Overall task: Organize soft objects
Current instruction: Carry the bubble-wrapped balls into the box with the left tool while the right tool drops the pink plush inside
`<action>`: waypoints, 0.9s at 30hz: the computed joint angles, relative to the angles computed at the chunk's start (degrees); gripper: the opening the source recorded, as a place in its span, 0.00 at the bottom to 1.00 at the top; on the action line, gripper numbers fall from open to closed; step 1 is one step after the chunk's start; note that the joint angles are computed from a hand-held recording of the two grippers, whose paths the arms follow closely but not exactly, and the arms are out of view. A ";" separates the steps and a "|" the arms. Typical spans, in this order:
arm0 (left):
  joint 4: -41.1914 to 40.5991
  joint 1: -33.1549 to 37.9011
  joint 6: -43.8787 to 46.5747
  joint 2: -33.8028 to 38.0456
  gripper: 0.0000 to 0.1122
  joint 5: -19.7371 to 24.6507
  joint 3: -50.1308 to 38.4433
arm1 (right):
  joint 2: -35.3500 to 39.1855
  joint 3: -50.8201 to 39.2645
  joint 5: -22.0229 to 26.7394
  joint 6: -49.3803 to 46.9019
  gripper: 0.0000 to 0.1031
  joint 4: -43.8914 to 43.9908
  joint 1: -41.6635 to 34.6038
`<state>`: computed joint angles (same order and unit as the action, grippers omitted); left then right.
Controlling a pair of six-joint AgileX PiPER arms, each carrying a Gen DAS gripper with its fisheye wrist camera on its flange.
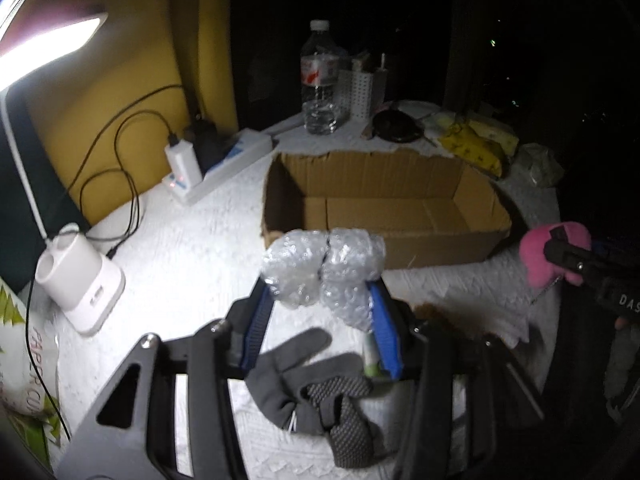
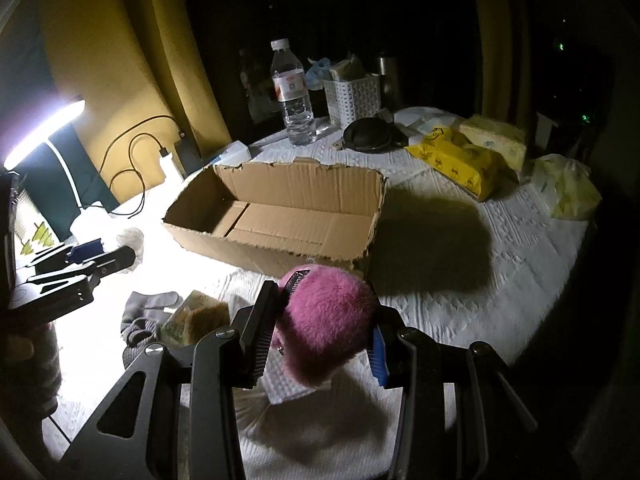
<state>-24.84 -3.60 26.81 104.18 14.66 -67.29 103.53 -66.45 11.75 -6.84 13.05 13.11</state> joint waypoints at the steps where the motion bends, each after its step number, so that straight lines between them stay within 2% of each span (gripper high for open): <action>1: 0.89 -0.07 -0.85 0.44 0.43 0.25 -1.06 | 0.35 -0.66 0.22 -2.01 0.41 2.08 -0.28; 11: -0.66 0.58 1.43 7.32 0.43 3.66 -13.40 | 5.49 -10.16 3.51 -3.44 0.41 2.11 -1.61; 22: 4.84 0.53 -4.31 18.39 0.43 5.65 -25.71 | 13.24 -20.17 7.05 -1.67 0.41 0.85 -2.60; 27: 4.84 0.64 -4.45 22.06 0.43 7.39 -30.00 | 16.29 -24.03 7.66 -0.43 0.41 -0.09 -2.43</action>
